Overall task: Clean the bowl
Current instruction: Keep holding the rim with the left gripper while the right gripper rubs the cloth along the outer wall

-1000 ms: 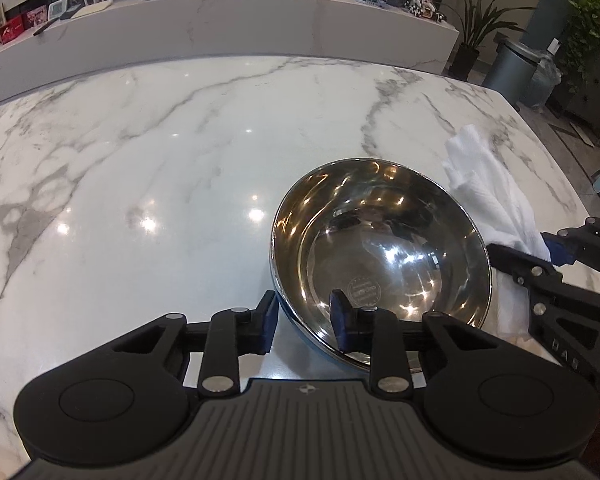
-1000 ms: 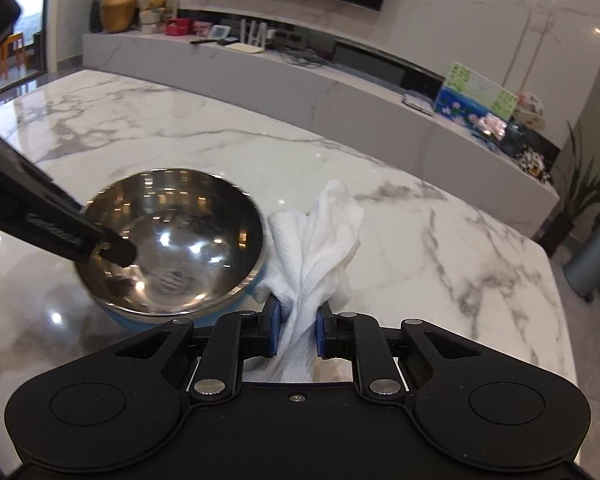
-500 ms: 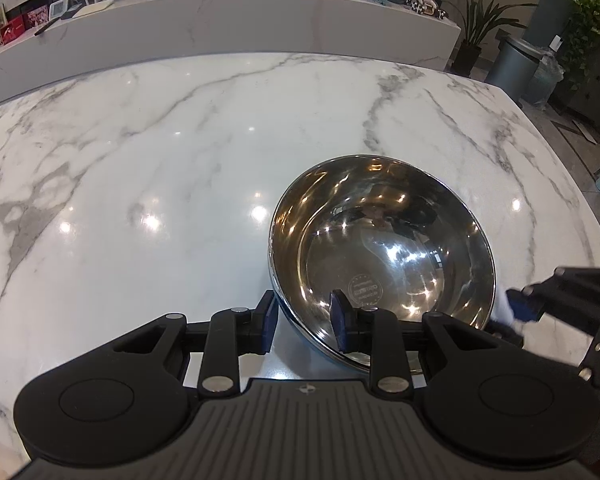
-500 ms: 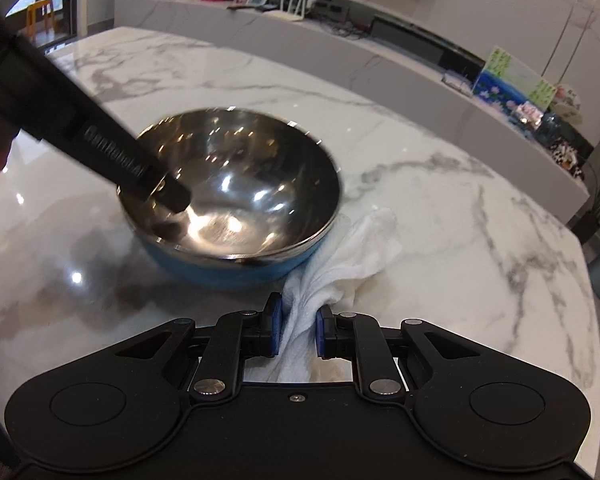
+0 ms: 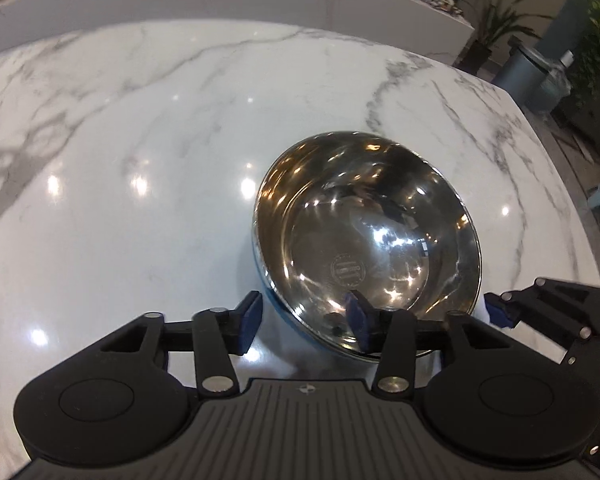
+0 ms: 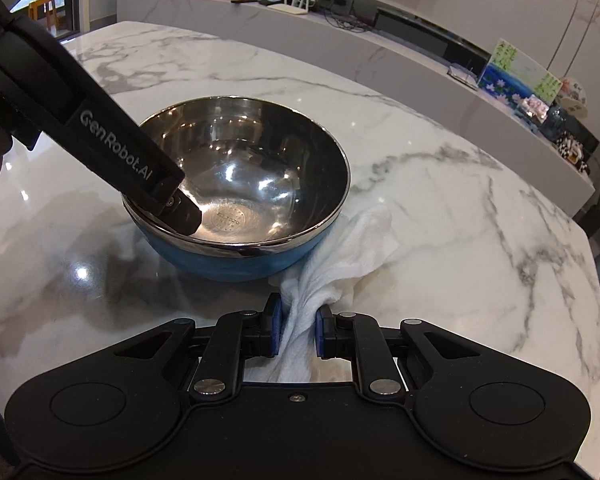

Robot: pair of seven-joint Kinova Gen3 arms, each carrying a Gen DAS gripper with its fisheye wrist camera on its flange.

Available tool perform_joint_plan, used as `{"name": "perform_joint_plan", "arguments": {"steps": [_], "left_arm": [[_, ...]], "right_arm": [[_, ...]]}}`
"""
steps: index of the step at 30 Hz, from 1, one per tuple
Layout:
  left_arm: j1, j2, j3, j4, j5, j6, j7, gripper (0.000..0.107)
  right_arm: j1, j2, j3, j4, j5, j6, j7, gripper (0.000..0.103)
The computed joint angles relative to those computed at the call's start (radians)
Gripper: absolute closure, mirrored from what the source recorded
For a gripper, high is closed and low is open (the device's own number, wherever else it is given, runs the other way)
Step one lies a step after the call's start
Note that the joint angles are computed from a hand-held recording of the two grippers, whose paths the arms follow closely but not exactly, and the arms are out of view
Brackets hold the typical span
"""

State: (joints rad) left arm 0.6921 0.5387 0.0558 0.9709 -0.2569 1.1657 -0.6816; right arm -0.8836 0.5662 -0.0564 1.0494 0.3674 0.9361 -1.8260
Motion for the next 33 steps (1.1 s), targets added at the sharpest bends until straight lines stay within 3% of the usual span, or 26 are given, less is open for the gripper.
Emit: {"name": "perform_joint_plan", "arguments": {"steps": [4,8,14,30,33], "left_arm": [[0.013,0.006,-0.009,-0.011,-0.036,0.018,-0.027,0.087],[0.02,0.012,-0.016,-0.027,-0.057,0.039,-0.04,0.092],[0.026,0.019,-0.02,-0.045,-0.067,0.052,-0.044,0.092],[0.019,0.013,-0.018,-0.019,-0.06,0.028,-0.035,0.091],[0.009,0.009,-0.011,-0.01,-0.035,0.022,-0.013,0.077]], "right_arm": [[-0.007,-0.012,0.015,0.011,0.024,-0.007,-0.016,0.089],[-0.01,-0.04,0.031,0.041,0.063,-0.046,-0.061,0.089],[-0.004,-0.062,0.013,0.067,0.099,-0.088,-0.035,0.089],[-0.004,-0.003,-0.023,0.014,-0.007,0.009,0.061,0.089],[-0.001,-0.003,-0.02,0.008,-0.019,0.012,0.061,0.089]]}}
